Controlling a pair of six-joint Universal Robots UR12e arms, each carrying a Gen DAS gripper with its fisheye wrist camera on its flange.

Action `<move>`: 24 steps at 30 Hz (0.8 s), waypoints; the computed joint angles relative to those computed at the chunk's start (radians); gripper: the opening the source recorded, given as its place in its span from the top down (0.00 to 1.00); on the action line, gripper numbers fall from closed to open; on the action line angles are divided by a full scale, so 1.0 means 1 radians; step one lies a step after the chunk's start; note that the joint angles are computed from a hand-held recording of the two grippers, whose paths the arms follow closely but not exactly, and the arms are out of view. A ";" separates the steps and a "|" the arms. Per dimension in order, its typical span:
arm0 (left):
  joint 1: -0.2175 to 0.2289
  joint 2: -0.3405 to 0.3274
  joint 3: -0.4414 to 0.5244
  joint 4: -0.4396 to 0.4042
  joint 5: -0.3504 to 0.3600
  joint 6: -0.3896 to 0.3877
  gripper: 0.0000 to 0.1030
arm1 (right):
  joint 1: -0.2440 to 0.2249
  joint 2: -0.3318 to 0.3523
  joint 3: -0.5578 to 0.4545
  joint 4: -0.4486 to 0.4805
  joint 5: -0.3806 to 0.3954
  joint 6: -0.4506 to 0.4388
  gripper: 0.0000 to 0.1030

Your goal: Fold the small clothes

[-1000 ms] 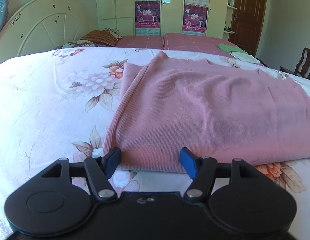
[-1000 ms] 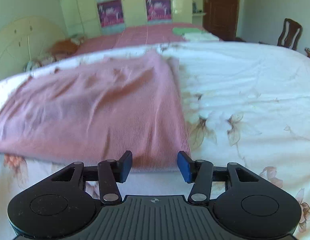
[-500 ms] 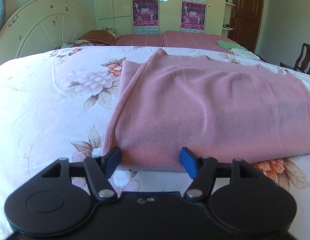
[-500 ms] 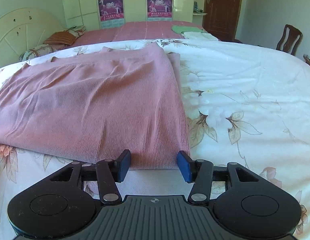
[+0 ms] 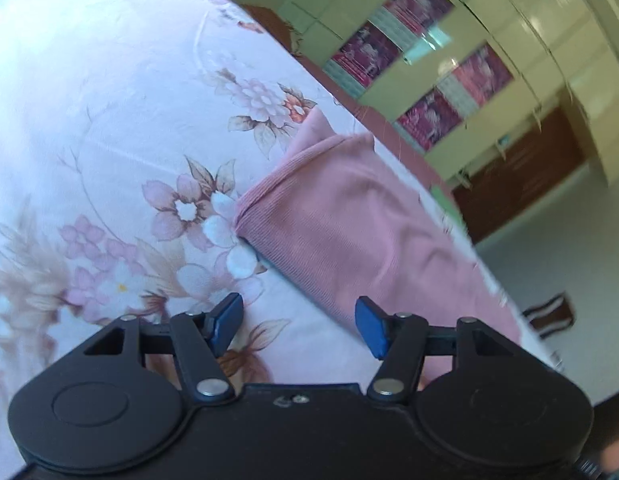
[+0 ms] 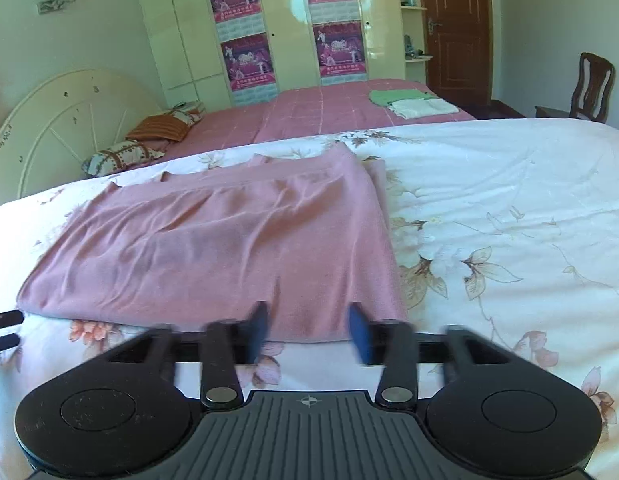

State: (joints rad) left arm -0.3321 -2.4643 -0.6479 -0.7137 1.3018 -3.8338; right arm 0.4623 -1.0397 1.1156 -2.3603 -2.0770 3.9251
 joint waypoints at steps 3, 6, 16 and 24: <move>0.012 -0.064 0.089 0.012 -0.073 -0.093 0.42 | 0.002 0.009 -0.012 -0.013 0.002 0.001 0.83; 0.016 -0.120 0.168 0.039 -0.084 -0.197 0.42 | -0.004 0.025 -0.032 -0.030 0.026 0.002 0.84; 0.011 -0.164 0.208 0.129 -0.049 -0.203 0.91 | -0.036 0.167 -0.231 -0.055 0.111 -0.058 0.84; 0.005 -0.240 0.361 0.042 -0.042 -0.180 0.58 | -0.052 0.330 -0.481 -0.011 0.216 -0.169 0.84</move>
